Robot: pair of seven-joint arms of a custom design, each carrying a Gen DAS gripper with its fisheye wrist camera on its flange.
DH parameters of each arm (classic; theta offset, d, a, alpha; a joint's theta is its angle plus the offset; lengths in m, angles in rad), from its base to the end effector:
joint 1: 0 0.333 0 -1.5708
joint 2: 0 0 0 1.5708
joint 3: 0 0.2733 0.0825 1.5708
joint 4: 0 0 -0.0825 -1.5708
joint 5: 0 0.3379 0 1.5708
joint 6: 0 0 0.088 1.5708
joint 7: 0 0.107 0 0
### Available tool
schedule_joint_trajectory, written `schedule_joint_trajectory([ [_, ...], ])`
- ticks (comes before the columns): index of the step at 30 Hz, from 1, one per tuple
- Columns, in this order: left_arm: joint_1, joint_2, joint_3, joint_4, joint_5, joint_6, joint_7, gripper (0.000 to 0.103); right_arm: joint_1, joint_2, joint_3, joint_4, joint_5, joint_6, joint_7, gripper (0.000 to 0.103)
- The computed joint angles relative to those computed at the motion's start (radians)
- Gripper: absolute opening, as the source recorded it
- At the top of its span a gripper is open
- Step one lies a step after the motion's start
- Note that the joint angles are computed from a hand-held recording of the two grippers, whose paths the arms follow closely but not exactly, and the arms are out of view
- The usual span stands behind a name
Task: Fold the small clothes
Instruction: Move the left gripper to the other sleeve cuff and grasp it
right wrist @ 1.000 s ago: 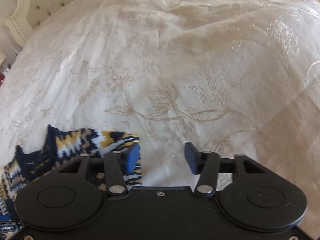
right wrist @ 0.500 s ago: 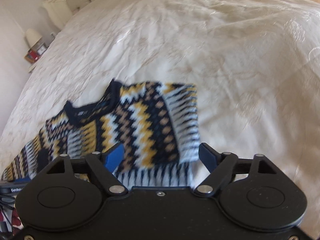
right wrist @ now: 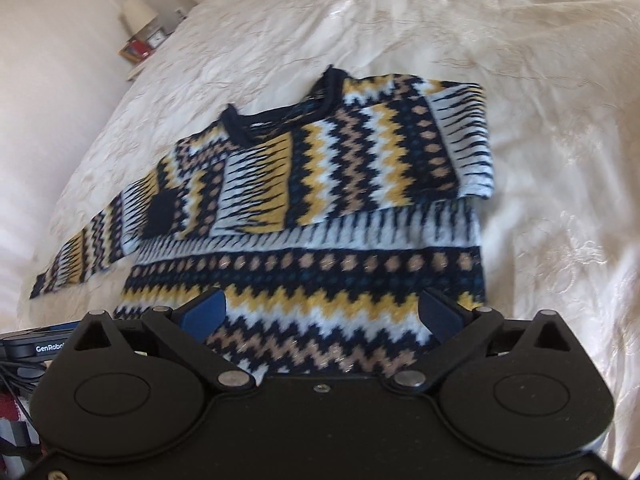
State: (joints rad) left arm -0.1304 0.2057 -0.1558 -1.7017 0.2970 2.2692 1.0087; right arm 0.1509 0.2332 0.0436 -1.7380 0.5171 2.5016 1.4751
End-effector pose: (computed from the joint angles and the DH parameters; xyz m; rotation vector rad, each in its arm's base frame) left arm 0.5824 -0.1566 0.4832 -2.0915 1.8260 -0.3646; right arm 0.6059 0.1138 0.4756 -1.7087 1.7950 -0.0453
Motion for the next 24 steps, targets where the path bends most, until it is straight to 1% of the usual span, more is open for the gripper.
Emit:
schedule_joint_trajectory([
  [5,0.02,-0.075,0.018,-0.083,0.026,0.032,-0.058,0.097,0.004,-0.023,0.02,-0.024,0.059,0.01,-0.071,0.102],
  [10,0.065,-0.098,0.039,-0.113,0.032,0.067,-0.048,0.097,0.028,-0.013,0.019,-0.004,0.034,0.011,-0.056,0.102],
  [12,0.091,-0.096,0.05,-0.114,0.017,0.081,-0.018,0.097,0.04,0.001,0.017,0.017,0.007,0.01,-0.036,0.102],
  [17,0.154,-0.071,0.078,-0.09,-0.012,0.106,0.054,0.097,0.071,0.038,0.013,0.079,-0.071,0.01,0.06,0.102],
  [24,0.251,0.009,0.113,0.003,-0.079,0.135,0.16,0.097,0.124,0.136,0.008,0.224,-0.188,-0.016,0.205,0.102],
])
